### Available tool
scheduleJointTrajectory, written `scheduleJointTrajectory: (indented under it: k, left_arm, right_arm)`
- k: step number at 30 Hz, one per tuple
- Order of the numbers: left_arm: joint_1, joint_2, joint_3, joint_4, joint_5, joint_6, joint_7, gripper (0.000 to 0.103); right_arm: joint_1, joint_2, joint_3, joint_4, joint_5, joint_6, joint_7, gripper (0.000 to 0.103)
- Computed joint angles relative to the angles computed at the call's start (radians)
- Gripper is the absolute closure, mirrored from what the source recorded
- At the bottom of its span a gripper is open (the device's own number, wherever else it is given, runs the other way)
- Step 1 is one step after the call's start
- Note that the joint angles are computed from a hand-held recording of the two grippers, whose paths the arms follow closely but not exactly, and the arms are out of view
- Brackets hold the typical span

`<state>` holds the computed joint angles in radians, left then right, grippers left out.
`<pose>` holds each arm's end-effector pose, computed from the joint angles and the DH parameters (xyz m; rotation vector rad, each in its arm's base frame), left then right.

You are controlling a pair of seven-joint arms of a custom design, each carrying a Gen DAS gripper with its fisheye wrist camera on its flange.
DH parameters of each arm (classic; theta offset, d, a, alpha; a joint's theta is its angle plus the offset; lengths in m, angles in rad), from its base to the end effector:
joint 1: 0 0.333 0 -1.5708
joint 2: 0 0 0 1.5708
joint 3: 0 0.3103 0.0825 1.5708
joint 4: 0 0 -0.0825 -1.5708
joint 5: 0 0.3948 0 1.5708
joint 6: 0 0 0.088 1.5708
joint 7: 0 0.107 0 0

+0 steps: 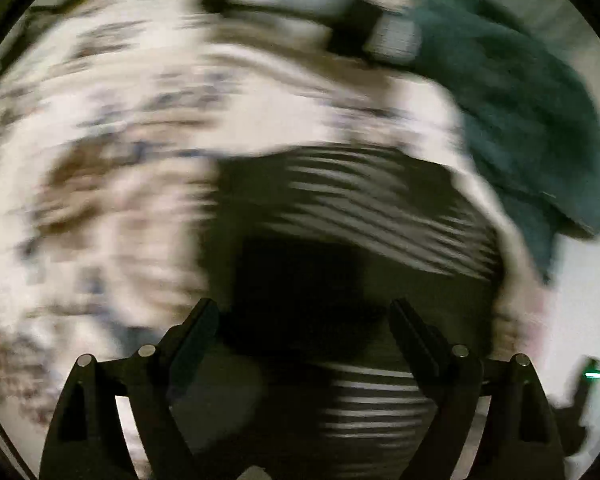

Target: Fold small clothes

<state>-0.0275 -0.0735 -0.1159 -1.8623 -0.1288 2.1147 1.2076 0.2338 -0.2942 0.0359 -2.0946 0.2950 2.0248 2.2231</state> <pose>0.5735 -0.0906 0.5705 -2.4087 1.8377 -0.5153 0.4794 0.1516 0.5618 -1.4659 2.4243 0.2616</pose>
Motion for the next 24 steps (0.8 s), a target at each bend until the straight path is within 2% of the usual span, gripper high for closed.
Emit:
scheduleJointTrajectory:
  k: [3,7,10,12,13,14,15,16,20,22,24]
  left_arm:
    - [0.045,-0.033,0.03,-0.06,0.09,-0.038,-0.052,0.016]
    - [0.073,-0.051,0.035,-0.11,0.154,-0.027,-0.103,0.016]
    - [0.084,-0.05,0.042,-0.129,0.135,-0.01,-0.128,0.016]
    - [0.087,-0.039,0.043,-0.129,0.119,-0.001,-0.142,0.016]
    - [0.088,-0.035,0.042,-0.129,0.116,0.005,-0.148,0.016]
    - [0.087,-0.036,0.039,-0.128,0.113,0.008,-0.155,0.016]
    - [0.086,-0.038,0.039,-0.129,0.112,0.009,-0.157,0.016]
    - [0.086,-0.035,0.038,-0.127,0.11,0.015,-0.157,0.016]
    - [0.086,-0.015,0.039,-0.115,0.104,0.029,-0.153,0.016]
    - [0.087,-0.004,0.04,-0.108,0.102,0.034,-0.148,0.016]
    - [0.087,0.003,0.04,-0.103,0.105,0.038,-0.148,0.016]
  right_arm:
    - [-0.002,0.015,-0.008,0.026,0.018,0.026,-0.01,0.027]
    - [0.011,0.224,0.017,0.2,-0.026,0.067,-0.019,0.027]
    - [0.029,0.413,0.034,0.382,-0.066,-0.005,-0.059,0.027]
    - [0.04,0.526,0.046,0.509,-0.087,-0.103,-0.126,0.028]
    - [0.045,0.561,0.05,0.554,-0.096,-0.145,-0.15,0.038]
    - [0.054,0.589,0.055,0.584,-0.105,-0.162,-0.176,0.084]
    - [0.065,0.601,0.056,0.602,-0.126,-0.174,-0.193,0.102]
    - [0.08,0.61,0.054,0.623,-0.163,-0.194,-0.201,0.103]
    - [0.11,0.522,0.029,0.566,-0.278,-0.128,-0.143,0.103]
    - [0.085,0.468,0.013,0.53,-0.266,-0.093,-0.095,0.103]
    - [0.05,0.45,0.015,0.519,-0.184,-0.068,-0.143,0.103]
